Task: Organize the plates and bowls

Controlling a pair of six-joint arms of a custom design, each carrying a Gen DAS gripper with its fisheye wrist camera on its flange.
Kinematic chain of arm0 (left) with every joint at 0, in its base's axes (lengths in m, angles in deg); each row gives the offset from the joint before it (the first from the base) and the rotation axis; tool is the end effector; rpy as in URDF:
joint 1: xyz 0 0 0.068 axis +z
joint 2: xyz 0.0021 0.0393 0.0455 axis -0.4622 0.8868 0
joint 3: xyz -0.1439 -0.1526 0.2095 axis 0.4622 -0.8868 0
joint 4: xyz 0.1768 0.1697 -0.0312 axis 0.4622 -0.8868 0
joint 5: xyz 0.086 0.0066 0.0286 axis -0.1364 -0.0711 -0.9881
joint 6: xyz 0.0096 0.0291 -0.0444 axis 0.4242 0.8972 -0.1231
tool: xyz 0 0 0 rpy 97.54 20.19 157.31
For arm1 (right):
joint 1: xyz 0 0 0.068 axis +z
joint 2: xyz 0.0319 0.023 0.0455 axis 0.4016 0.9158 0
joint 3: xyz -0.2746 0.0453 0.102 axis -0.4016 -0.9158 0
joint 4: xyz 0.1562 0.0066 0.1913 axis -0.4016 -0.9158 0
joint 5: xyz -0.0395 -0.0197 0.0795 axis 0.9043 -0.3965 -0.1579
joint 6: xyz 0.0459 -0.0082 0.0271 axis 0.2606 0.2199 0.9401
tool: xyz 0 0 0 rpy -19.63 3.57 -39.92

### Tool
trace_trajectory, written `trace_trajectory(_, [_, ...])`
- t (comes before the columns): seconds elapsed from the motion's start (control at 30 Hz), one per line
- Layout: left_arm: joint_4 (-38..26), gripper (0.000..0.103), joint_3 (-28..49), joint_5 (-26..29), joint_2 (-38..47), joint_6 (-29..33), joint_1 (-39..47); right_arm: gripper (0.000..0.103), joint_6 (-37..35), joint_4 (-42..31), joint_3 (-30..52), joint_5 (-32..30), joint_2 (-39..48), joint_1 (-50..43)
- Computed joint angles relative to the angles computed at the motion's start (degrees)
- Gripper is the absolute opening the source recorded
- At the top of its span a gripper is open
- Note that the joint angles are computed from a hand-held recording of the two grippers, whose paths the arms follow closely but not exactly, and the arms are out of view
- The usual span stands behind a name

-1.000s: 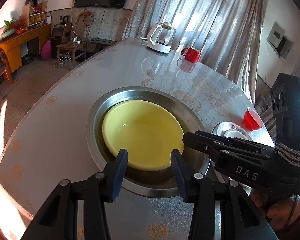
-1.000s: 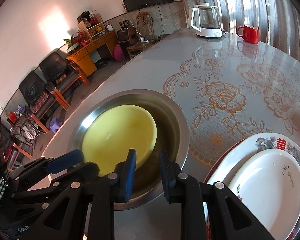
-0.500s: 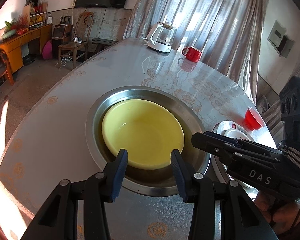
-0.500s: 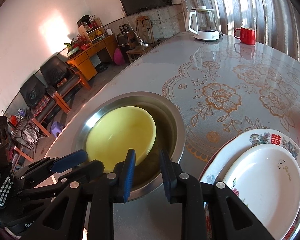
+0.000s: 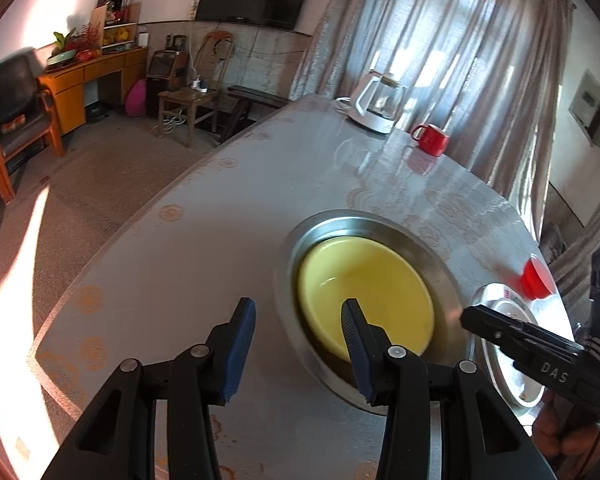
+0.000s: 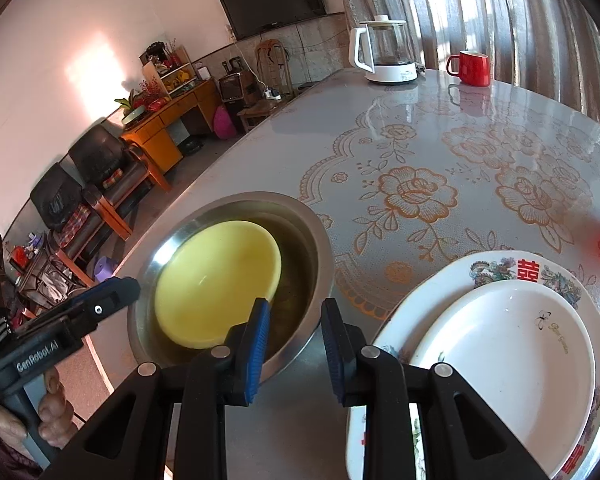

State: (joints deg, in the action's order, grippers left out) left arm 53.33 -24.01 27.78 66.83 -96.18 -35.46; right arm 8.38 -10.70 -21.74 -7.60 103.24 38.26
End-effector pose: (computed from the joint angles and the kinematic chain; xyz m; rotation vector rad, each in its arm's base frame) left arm 0.1744 -0.0187 0.0643 -0.5650 2.3035 -0.1466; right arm 0.3044 0.0950 0.0412 -0.6759 2.4007 0.6012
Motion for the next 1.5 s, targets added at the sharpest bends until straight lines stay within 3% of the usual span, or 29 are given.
trace_trajectory(0.17, [-1.3,0.044,2.1,-0.3,3.5,0.2,-0.3,0.027,0.4,-0.2,0.8,0.1,0.4,-0.1])
trace_trajectory(0.3, [-1.6,0.043,3.4,-0.6,4.7,0.5,-1.8,0.027,0.0,-1.2,1.6,-4.5,0.1,-0.7])
trace_trajectory(0.53, [-1.7,0.036,4.7,-0.5,6.3,1.4,-3.4,0.027,-0.8,-2.2,4.5,-0.3,2.3,3.3])
trace_trajectory(0.77, [-0.7,0.034,4.9,1.6,7.1,1.9,-2.7,0.024,-3.7,-2.9,7.1,7.2,4.2,7.4])
trace_trajectory(0.93, [-0.7,0.034,5.7,2.3,7.9,2.2,-2.7,0.020,-8.4,4.7,3.4,18.7,4.3,11.9])
trace_trajectory(1.1, [-1.9,0.037,6.4,2.1,7.7,1.7,-2.7,0.021,-9.8,8.5,1.7,22.7,4.6,13.2])
trace_trajectory(1.5, [-2.9,0.036,3.9,-1.8,3.1,0.6,-4.2,0.024,-4.1,4.3,1.4,12.2,1.5,8.4])
